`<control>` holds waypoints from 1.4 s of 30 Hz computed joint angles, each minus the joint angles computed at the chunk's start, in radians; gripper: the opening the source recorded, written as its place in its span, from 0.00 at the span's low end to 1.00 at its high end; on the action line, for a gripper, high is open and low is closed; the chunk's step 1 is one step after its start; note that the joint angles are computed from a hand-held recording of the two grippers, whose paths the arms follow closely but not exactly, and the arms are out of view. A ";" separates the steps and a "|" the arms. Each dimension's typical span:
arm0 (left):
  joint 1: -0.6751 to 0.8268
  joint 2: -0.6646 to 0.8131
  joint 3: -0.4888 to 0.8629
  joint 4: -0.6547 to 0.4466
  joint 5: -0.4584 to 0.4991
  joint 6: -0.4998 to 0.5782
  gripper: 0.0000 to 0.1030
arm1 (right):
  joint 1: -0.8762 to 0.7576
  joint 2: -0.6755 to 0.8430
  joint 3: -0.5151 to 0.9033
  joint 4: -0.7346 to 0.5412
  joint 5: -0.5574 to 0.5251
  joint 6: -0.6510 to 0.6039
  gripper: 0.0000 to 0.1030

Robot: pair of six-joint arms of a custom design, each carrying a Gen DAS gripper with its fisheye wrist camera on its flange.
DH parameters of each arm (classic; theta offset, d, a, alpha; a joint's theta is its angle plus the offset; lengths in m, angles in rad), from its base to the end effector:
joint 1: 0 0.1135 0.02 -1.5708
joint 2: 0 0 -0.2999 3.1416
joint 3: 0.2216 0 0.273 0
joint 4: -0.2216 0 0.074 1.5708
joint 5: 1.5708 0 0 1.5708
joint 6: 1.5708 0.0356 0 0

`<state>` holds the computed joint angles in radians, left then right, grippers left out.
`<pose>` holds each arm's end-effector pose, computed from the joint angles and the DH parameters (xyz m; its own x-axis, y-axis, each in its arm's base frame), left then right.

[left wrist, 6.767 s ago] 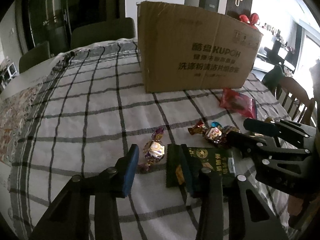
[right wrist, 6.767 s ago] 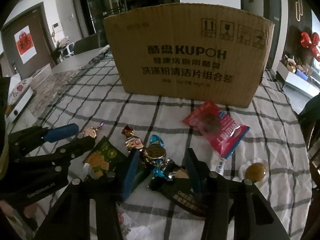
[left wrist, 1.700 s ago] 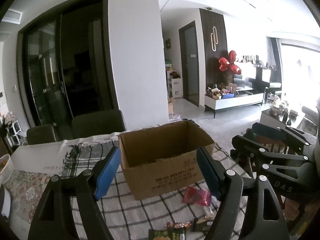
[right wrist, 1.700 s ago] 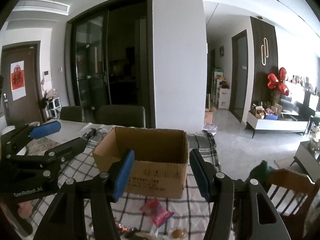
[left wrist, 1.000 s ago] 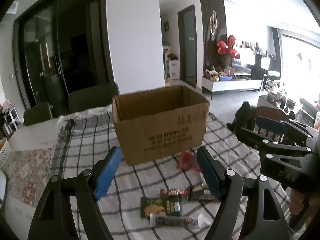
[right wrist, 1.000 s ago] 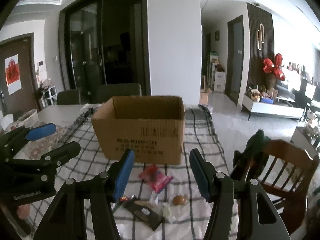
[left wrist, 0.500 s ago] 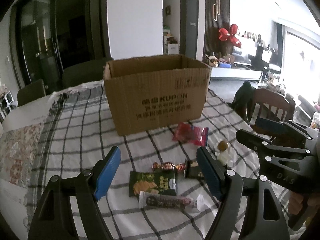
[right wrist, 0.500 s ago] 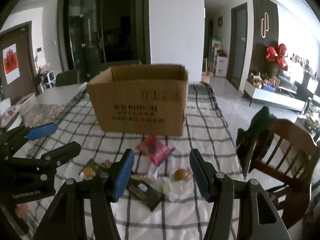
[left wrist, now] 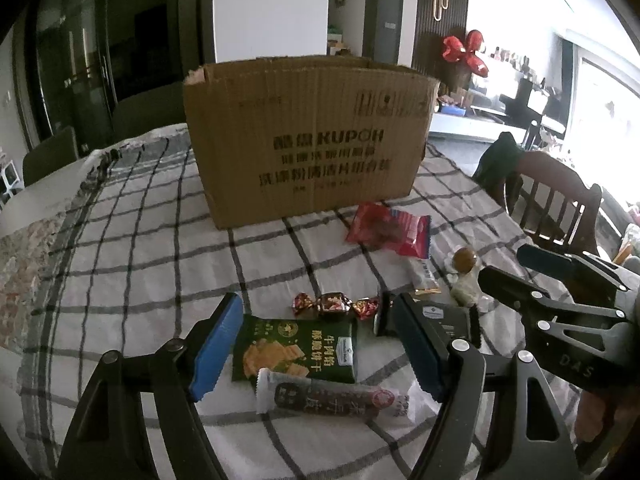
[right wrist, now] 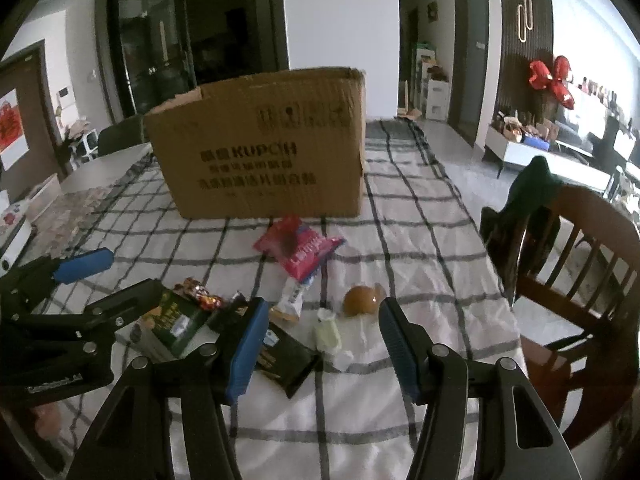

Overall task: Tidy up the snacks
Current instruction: 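Lower both tools back toward the remaining snacks on the table, then grasp a foil-wrapped candy with the left tool while the right tool grasps a small pale candy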

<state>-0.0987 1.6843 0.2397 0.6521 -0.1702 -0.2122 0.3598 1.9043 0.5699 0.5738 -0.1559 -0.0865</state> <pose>0.2231 -0.0160 0.0771 -0.6883 -0.1404 -0.7117 -0.1700 0.9850 -0.0300 0.2957 0.1171 0.0768 -0.6037 -0.3183 -0.7310 -0.5071 0.8607 0.0440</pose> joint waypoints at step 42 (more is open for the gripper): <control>0.062 0.274 0.118 0.087 0.121 -0.060 0.33 | -0.004 0.172 0.106 -0.045 -0.049 0.022 0.20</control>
